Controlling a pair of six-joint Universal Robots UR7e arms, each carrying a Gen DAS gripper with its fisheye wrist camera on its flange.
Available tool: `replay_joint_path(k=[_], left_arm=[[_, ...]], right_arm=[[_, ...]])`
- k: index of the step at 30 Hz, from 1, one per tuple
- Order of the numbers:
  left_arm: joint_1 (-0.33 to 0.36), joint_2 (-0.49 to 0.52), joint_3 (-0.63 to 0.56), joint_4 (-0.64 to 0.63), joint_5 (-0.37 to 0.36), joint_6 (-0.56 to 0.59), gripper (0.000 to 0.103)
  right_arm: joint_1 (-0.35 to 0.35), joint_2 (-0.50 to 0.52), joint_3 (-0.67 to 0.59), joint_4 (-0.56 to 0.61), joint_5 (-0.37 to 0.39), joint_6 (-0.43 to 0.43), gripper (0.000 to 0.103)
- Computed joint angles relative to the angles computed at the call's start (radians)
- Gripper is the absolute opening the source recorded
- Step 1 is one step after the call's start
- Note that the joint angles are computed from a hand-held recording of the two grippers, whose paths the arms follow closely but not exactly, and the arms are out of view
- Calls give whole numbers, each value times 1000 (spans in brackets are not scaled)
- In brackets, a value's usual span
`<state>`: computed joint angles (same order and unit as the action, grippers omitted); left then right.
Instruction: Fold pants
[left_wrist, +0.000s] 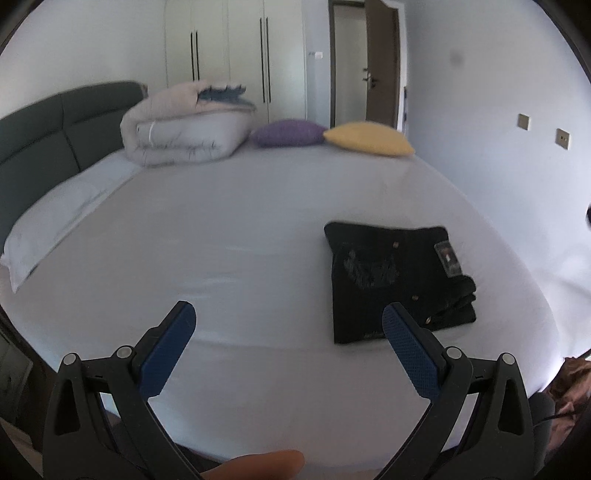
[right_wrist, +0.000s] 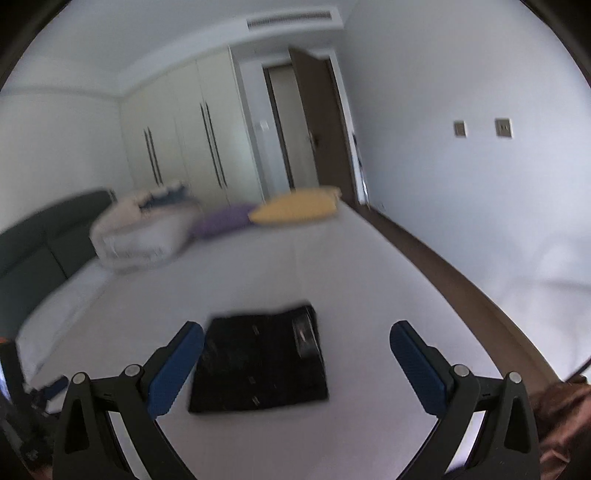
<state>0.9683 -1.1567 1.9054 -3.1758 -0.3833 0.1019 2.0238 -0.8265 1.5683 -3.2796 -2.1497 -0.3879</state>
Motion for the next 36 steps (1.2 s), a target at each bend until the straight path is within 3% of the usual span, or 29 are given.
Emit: replay_joint_path(k=[7, 36], left_arm=[[60, 35, -8, 0, -41, -21, 103], [107, 40, -5, 64, -93, -79, 103]], right_arm=[[-12, 33, 32, 44, -68, 25, 103], [-19, 73, 39, 147, -102, 49, 103]])
